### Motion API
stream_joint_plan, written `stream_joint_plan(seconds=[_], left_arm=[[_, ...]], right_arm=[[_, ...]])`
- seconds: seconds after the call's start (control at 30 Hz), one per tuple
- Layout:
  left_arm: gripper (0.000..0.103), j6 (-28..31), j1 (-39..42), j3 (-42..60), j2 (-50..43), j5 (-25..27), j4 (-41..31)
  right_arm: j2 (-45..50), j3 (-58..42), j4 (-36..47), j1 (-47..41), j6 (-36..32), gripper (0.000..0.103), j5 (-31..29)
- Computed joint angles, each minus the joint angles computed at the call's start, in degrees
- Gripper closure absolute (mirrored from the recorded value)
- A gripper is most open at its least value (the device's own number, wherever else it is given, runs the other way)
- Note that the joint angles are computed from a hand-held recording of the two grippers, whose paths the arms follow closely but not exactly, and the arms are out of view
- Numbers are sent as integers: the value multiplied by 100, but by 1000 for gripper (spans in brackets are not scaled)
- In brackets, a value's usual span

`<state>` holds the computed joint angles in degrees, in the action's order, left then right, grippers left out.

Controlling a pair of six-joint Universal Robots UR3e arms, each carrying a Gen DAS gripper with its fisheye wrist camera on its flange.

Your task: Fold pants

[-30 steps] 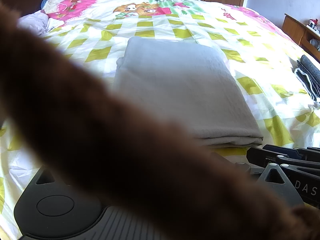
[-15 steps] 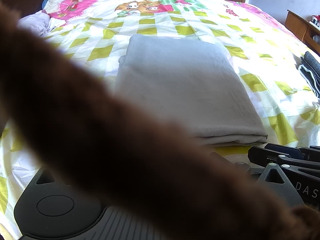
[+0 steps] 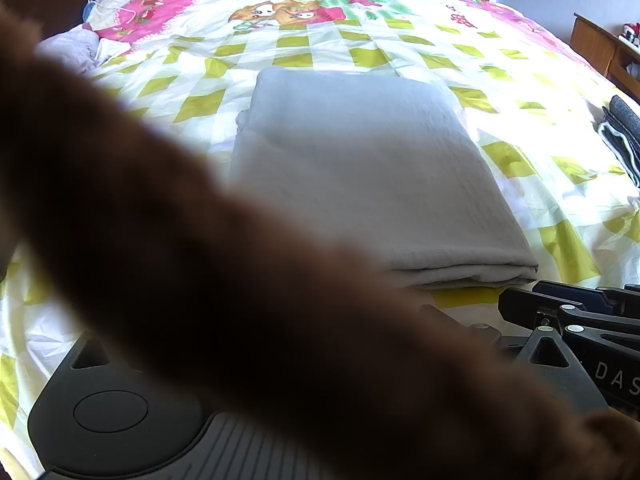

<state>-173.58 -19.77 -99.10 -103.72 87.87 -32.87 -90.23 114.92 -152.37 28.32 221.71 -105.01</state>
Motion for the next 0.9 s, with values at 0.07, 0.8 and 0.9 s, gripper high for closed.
stream_joint_plan(seconds=[0.07, 0.8, 0.9], left_arm=[[0, 3, -18, 5, -4, 32, 5], [0, 31, -18, -91, 38, 93, 144], [0, 17, -34, -100, 41, 115, 170]], right_arm=[[1, -18, 45, -7, 10, 61, 4], [65, -123, 177, 63, 51, 61, -100], [73, -117, 155, 71, 57, 61, -106]])
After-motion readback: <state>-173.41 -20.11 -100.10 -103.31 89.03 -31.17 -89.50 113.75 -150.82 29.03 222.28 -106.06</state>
